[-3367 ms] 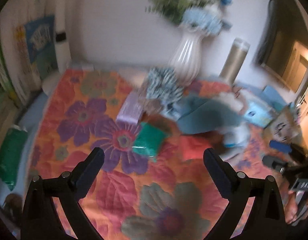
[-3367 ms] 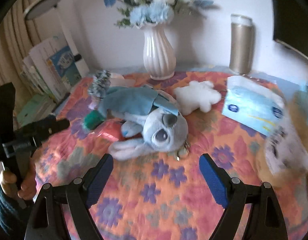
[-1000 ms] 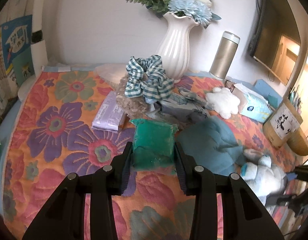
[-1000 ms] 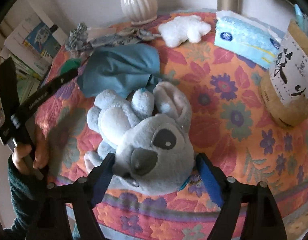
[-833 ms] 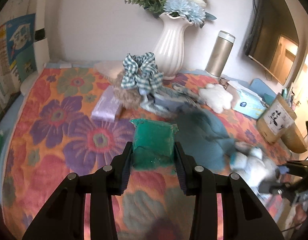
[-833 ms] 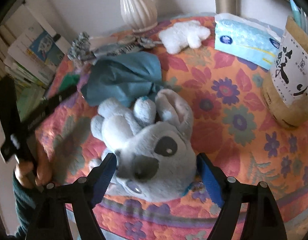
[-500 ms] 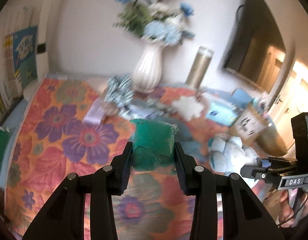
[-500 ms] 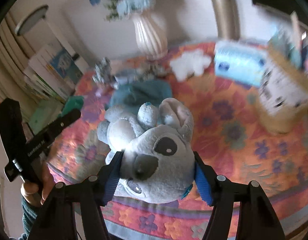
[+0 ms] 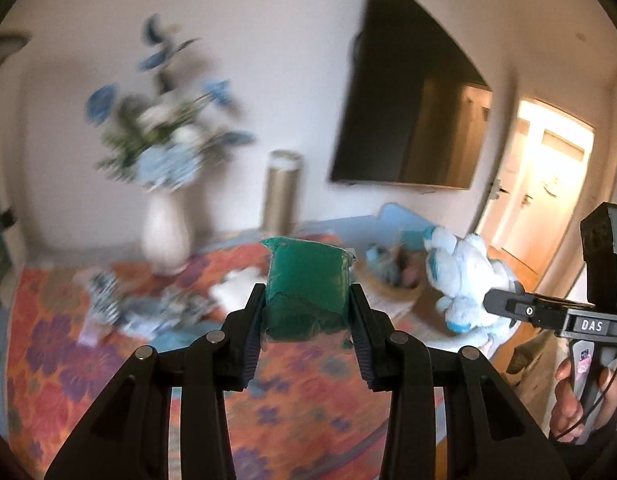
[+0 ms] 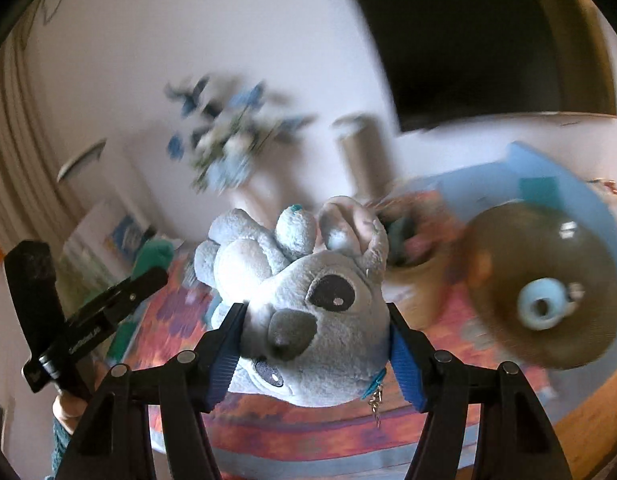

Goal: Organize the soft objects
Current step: 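Carry the koala and green bag to the woven tray and release both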

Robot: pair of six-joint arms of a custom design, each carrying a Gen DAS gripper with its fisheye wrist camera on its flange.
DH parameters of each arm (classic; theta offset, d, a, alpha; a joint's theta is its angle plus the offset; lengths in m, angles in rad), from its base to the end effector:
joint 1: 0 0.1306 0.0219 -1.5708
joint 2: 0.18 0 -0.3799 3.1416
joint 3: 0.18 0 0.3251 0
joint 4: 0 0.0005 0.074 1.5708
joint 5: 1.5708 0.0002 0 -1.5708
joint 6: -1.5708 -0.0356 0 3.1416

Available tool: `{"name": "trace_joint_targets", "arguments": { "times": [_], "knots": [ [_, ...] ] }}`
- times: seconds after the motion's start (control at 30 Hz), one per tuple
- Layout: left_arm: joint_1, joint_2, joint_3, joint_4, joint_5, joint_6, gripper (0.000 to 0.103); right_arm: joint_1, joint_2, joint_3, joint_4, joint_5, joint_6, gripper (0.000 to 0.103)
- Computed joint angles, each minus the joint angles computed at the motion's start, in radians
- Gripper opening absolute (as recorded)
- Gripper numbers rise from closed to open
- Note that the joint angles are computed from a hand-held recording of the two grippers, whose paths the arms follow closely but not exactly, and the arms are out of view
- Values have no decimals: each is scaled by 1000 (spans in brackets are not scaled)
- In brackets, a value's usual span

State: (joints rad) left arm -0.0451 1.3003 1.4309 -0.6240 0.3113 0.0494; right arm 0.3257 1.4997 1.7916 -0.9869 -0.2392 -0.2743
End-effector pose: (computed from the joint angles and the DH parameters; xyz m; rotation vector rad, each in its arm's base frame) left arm 0.4039 -0.0296 0.5000 0.1879 2.0512 -0.3794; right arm 0.4312 0.1540 0.5321 -0.1890 2.3026 0.5840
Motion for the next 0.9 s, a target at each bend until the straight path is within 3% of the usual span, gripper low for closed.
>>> {"name": "trace_joint_targets", "arguments": {
  "times": [0.2, 0.43, 0.8, 0.87, 0.9],
  "knots": [
    [-164, 118, 193, -46, -54, 4, 36, -166, -56, -46, 54, 42, -52, 66],
    [-305, 340, 452, -127, -70, 26, 36, -345, 17, 0, 20, 38, -112, 66],
    [-399, 646, 802, -297, -37, 47, 37, -420, 263, 219, -134, 23, -134, 69],
    [-403, 675, 828, -300, -25, 52, 49, -430, 296, 250, -160, 2, -143, 71],
    [-407, 684, 837, -305, -29, 62, 65, -437, 307, 259, -171, -17, -145, 71]
  ]
}}
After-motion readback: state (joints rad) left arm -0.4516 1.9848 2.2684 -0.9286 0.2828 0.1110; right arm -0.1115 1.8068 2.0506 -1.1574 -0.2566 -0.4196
